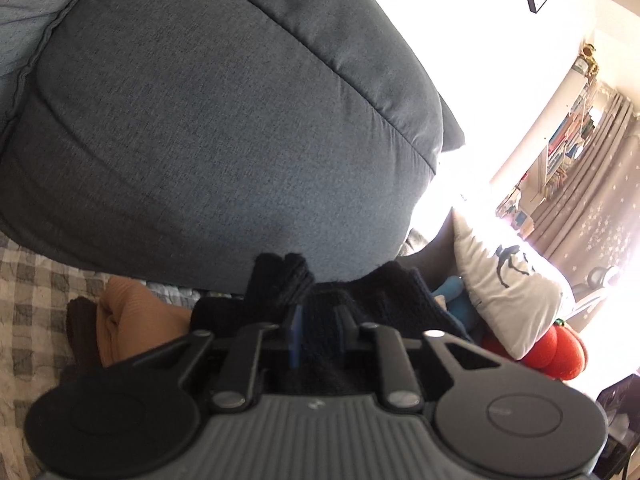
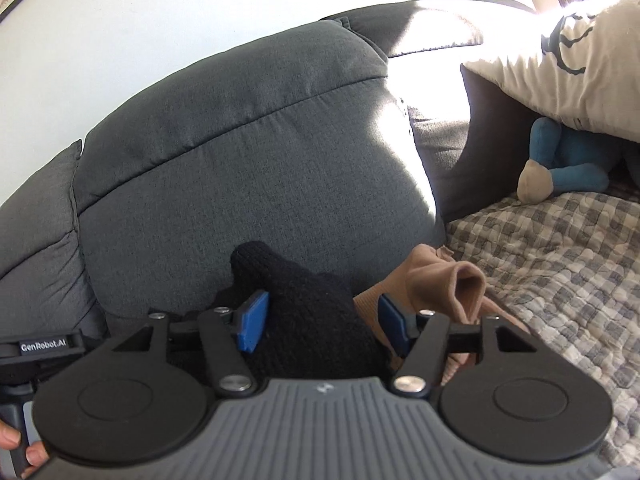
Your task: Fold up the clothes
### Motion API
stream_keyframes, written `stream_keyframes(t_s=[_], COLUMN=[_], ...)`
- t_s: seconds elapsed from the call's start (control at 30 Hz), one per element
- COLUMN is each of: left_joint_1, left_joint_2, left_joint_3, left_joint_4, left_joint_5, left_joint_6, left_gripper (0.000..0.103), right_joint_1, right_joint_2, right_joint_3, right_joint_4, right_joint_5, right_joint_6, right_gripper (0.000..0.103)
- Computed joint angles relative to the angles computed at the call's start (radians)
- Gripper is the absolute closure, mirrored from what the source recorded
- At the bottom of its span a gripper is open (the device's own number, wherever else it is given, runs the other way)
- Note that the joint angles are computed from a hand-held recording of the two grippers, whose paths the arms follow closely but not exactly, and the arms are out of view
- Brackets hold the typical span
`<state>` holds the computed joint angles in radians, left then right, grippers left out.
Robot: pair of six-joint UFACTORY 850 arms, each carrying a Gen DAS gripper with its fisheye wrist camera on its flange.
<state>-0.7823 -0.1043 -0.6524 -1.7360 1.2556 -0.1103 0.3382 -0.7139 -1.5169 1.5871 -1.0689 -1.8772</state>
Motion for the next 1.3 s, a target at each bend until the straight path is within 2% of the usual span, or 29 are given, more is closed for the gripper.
stream_keyframes(t_s=[0.07, 0.2, 0.37, 0.6, 0.87, 1.3], left_joint_1=[-0.012, -0.025, -0.048, -0.066, -0.088, -0.133], left_joint_2=[-0.003, -0.039, -0.075, -0.126, -0.184, -0.261], left_joint_3=[-0.026, -0.122, -0.191, -0.273, -0.374, -0.515], left_joint_4=[-0.019, -0.114, -0.142, -0.18, -0.219, -0.308], left_joint_5=[0.01, 0.03, 0.037, 0.018, 0.005, -0.018], left_joint_6=[0.033, 0.194, 0.248, 0.286, 0.341, 0.408], left_gripper=[0.053, 0.037, 0.025, 0.021, 0.019, 0.015], right_joint_1=[-0.016, -0.056, -0.095, -0.15, -0.215, -0.301], right_joint_2=[0.016, 0.035, 0.062, 0.086, 0.093, 0.143], right_joint_3=[0.01, 0.017, 0.04, 0.061, 0.044, 0.085], right_joint_4=[-0.011, -0.045, -0.075, -0.113, -0.134, -0.171], right_joint_5=[-0.006, -0.039, -0.039, -0.046, -0.106, -0.191], right_joint_6=[0.001, 0.019, 0.0, -0.005, 0.058, 0.039], right_gripper=[0.039, 0.037, 0.033, 0.029, 0.023, 0.016])
